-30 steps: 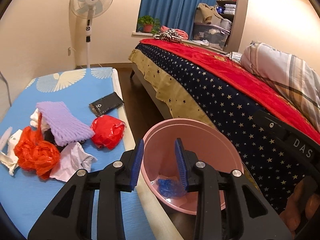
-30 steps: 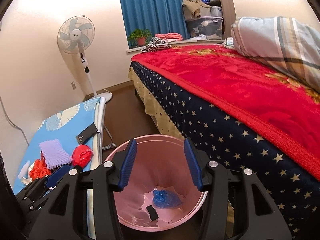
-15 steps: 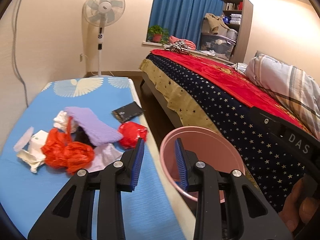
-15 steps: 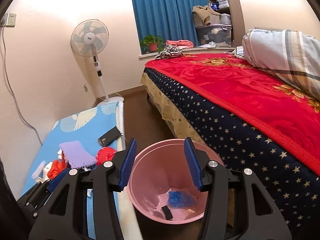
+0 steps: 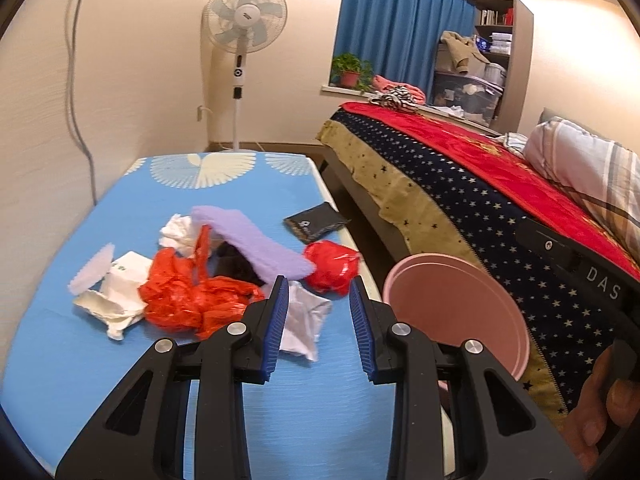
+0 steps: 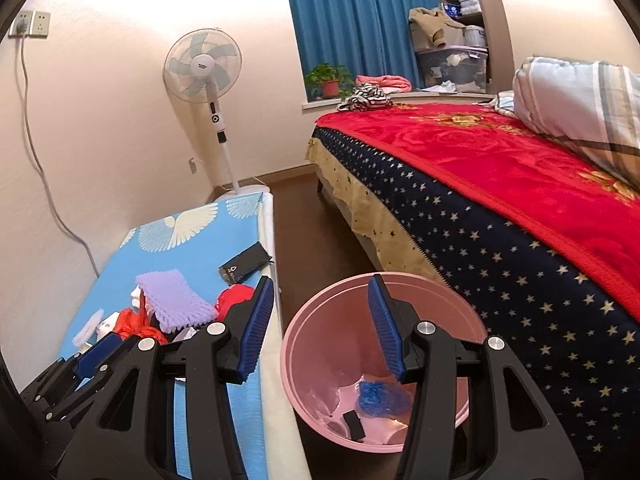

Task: Collect trash
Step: 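Move both grippers back over the table toward the orange bag and white paper, then grasp the orange plastic bag with the left gripper while the right grasps the white crumpled paper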

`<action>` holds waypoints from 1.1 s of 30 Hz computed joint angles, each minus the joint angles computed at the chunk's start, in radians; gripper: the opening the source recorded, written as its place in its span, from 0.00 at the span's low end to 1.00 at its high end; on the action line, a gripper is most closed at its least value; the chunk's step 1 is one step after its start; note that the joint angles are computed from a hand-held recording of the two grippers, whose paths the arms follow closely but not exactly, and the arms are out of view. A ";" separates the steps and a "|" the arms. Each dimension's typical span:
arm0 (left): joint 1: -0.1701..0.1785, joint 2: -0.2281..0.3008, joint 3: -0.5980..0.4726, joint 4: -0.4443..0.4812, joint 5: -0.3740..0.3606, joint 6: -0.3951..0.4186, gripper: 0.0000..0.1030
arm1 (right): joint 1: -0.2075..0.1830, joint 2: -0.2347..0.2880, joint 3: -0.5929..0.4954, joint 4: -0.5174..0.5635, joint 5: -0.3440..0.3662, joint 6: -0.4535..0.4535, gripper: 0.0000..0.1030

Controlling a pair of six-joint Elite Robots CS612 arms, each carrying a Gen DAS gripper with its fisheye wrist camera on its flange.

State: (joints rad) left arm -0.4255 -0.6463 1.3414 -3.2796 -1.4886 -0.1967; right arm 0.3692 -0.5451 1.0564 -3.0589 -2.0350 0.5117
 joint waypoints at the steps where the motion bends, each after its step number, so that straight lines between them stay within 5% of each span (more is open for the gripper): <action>1: 0.001 0.001 0.001 -0.001 0.009 0.000 0.30 | 0.000 0.003 -0.005 0.004 0.008 0.004 0.48; 17: 0.039 0.010 0.009 0.048 0.199 -0.158 0.30 | -0.003 0.114 -0.173 0.081 0.207 -0.013 0.48; 27: 0.065 0.043 -0.044 0.091 0.181 -0.214 0.31 | -0.002 0.187 -0.302 0.185 0.347 -0.053 0.47; 33: 0.075 0.064 -0.087 0.129 0.146 -0.227 0.48 | -0.009 0.220 -0.362 0.267 0.409 -0.047 0.48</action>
